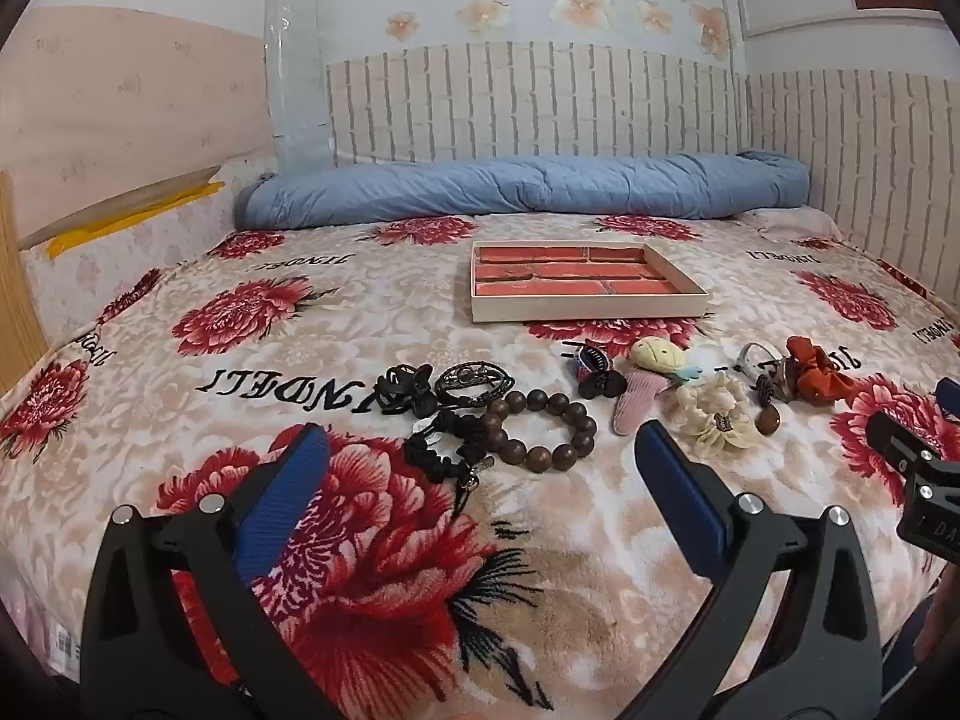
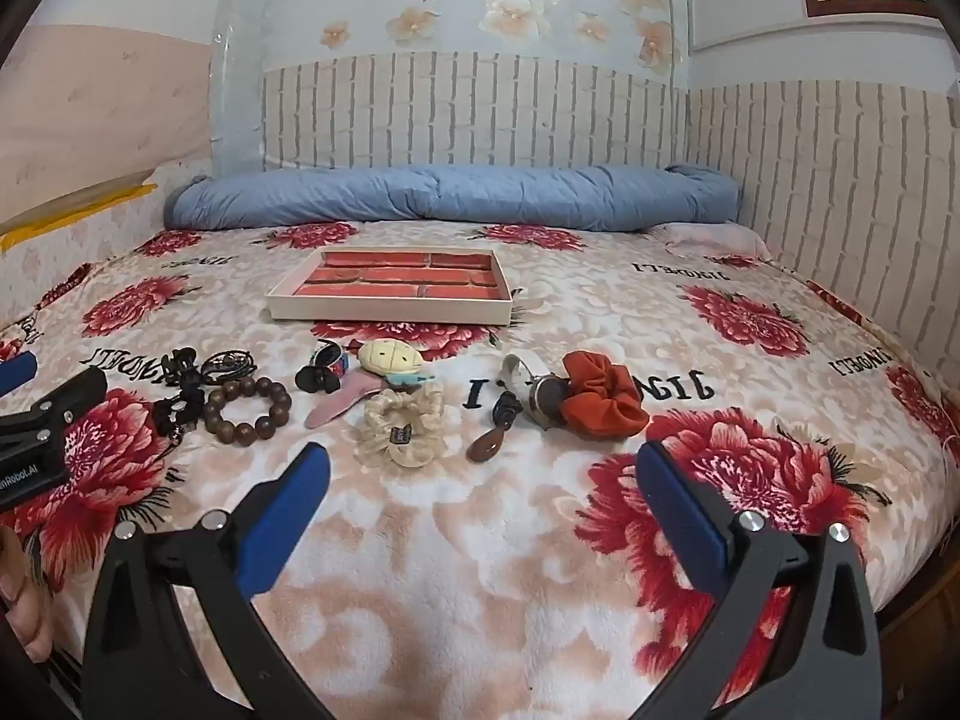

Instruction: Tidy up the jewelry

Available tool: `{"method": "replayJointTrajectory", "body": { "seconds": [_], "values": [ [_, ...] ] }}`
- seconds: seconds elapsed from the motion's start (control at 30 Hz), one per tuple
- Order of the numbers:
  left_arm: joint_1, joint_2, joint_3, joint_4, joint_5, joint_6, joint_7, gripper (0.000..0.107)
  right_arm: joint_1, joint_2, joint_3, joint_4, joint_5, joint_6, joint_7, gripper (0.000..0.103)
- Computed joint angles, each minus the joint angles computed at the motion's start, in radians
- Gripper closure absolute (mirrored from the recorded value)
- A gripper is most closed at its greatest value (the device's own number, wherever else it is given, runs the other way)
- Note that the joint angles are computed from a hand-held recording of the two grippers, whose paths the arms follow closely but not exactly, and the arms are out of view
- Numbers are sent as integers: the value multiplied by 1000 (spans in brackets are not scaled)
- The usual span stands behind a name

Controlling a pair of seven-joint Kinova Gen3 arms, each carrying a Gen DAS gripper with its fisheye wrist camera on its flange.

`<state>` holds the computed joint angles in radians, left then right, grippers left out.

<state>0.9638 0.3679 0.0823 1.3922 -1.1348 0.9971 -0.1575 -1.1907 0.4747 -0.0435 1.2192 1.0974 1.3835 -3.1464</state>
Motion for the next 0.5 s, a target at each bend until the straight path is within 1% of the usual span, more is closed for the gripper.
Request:
{"method": "replayJointTrajectory", "body": {
  "seconds": [0.5],
  "values": [
    [-3, -5, 2, 11, -13, -7, 8, 9, -6, 2, 3, -3, 2, 5, 1, 4]
  ]
}}
